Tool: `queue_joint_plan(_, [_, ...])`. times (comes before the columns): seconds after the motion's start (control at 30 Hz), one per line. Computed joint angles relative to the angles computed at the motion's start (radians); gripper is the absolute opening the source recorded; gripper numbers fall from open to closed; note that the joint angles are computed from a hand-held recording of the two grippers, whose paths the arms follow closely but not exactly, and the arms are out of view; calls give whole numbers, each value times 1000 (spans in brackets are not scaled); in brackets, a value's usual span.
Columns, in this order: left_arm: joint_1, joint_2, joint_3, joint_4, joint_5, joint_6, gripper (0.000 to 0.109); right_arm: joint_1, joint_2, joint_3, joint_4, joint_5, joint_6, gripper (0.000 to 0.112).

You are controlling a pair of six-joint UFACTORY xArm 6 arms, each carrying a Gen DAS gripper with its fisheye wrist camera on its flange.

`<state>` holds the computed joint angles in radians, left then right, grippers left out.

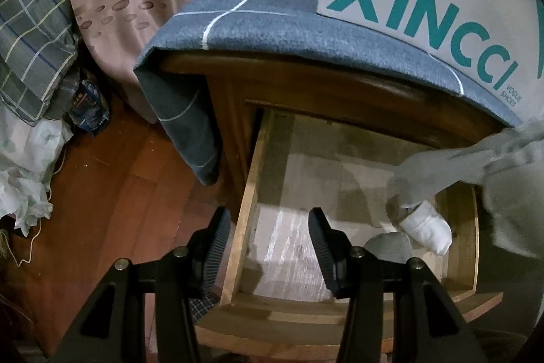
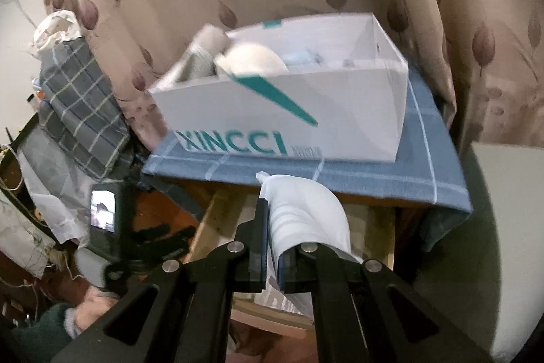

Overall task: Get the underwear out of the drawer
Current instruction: 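Carry the white underwear with the right tool up into the white box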

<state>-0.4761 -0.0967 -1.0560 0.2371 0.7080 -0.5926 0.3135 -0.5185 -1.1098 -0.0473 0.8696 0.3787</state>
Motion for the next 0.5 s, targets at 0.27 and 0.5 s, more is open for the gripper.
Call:
queue_joint_plan(0.27, [6,-14,12,-14,-16,-5,49,54,75,-272,-67,98,-23,5])
queue_joint_plan(0.5, [8,-50,39,-5,-38,5,49,51,270,-636,-124,165,-65,5])
